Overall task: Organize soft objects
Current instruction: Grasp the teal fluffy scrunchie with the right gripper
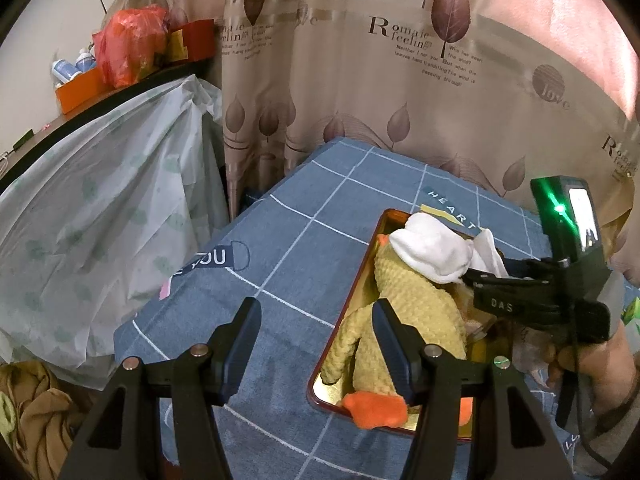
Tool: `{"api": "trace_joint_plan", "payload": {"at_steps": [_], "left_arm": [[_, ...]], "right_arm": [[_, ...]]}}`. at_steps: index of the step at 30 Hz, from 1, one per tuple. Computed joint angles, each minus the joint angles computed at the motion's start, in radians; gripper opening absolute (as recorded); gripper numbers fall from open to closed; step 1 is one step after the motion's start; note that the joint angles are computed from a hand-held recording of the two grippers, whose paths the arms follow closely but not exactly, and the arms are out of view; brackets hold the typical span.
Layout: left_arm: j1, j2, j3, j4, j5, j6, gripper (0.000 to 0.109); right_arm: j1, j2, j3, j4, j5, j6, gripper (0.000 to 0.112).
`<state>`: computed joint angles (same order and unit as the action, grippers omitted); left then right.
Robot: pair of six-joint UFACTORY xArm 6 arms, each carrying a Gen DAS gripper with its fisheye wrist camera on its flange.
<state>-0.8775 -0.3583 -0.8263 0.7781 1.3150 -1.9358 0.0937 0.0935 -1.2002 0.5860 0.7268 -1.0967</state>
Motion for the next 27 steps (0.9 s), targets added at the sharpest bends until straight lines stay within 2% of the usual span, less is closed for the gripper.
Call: {"api": "trace_joint_plan", "payload": {"at_steps": [6, 11, 15, 20, 27], "left_arm": [[-0.004, 0.011, -0.009, -0.002, 0.01, 0.004, 0.059], [-0.009, 0.023, -0.024, -0.002, 0.024, 0.01, 0.059], [-0.013, 0.043, -0.044, -0.002, 0.034, 0.022, 0.059], [-0.022, 0.069, -0.072, 0.001, 0.051, 0.038, 0.059], [-0.03, 0.112, -0.115, 0.002, 0.075, 0.066, 0.059]], "right_arm": [[-0.041, -0.079, 0.034, 0.053, 0.035, -0.061, 0.061], [-0.112, -0.187, 0.092, 0.154, 0.089, -0.16, 0.064], [-0.191, -0.237, 0.135, 0.191, 0.084, -0.239, 0.065], [-0.278, -0.194, 0.126, 0.178, 0.036, -0.256, 0.065], [-0.379, -0.032, 0.014, 0.091, -0.053, -0.132, 0.065]]}}
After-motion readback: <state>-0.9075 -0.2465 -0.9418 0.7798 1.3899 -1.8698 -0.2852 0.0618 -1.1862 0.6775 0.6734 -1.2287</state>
